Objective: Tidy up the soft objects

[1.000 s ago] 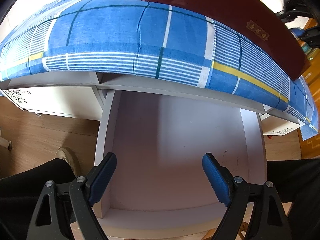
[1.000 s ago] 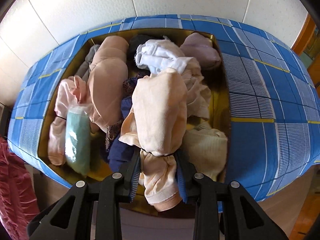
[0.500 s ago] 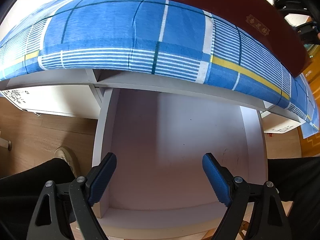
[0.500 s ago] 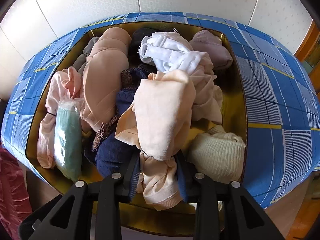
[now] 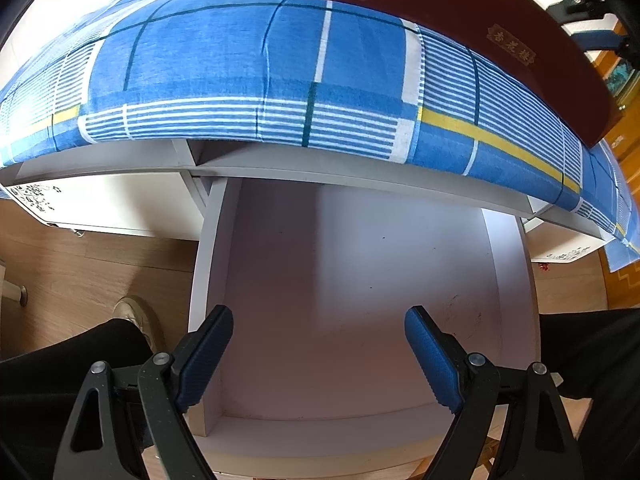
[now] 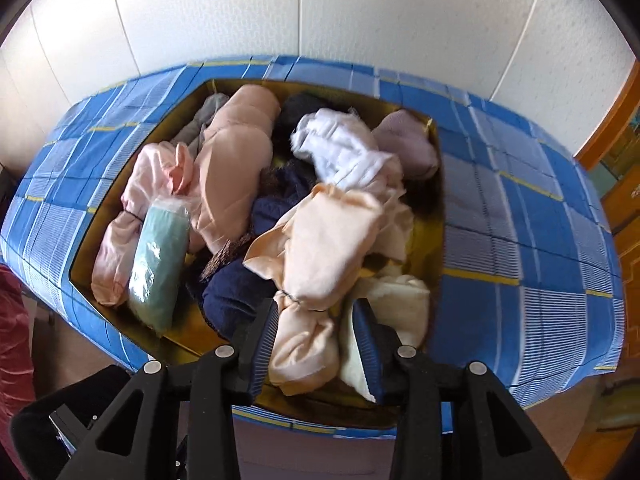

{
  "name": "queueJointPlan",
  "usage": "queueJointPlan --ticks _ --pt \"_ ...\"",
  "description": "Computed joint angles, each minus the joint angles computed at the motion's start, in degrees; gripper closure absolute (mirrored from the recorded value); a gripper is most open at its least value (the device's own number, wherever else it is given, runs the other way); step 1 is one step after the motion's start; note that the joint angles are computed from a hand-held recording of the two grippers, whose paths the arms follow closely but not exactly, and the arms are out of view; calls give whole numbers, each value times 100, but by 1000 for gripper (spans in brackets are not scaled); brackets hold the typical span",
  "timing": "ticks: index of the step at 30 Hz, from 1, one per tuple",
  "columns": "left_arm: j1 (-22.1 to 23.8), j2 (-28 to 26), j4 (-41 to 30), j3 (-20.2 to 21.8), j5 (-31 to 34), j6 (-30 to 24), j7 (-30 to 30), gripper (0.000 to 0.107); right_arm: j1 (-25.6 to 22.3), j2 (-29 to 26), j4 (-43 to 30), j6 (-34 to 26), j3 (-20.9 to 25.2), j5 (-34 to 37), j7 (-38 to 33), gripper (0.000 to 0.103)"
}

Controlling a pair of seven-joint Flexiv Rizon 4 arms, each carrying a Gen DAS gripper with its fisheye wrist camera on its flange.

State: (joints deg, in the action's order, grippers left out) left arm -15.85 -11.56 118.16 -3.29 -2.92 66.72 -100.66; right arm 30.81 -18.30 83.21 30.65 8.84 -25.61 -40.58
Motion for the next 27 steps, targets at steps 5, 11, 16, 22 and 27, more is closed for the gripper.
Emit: queueJointPlan --ticks 5,11,16,22,27 --pt "8 3 15 -8 -9 23 23 19 -128 30 84 306 -15 4 -135 82" --pt "26 24 62 -34 -109 66 80 19 -175 -91 -2 171 -116 23 -83 92" --pt "41 36 108 -85 -252 133 194 19 -110 -296 -239 -69 -179 -108 -74 92" --pt "51 86 251 -219 -608 515 523 18 -127 -279 8 310 -214 -222 -11 89" --pt "-138 176 214 -36 -166 905 235 15 -215 422 1030 1388 -143 -572 689 68"
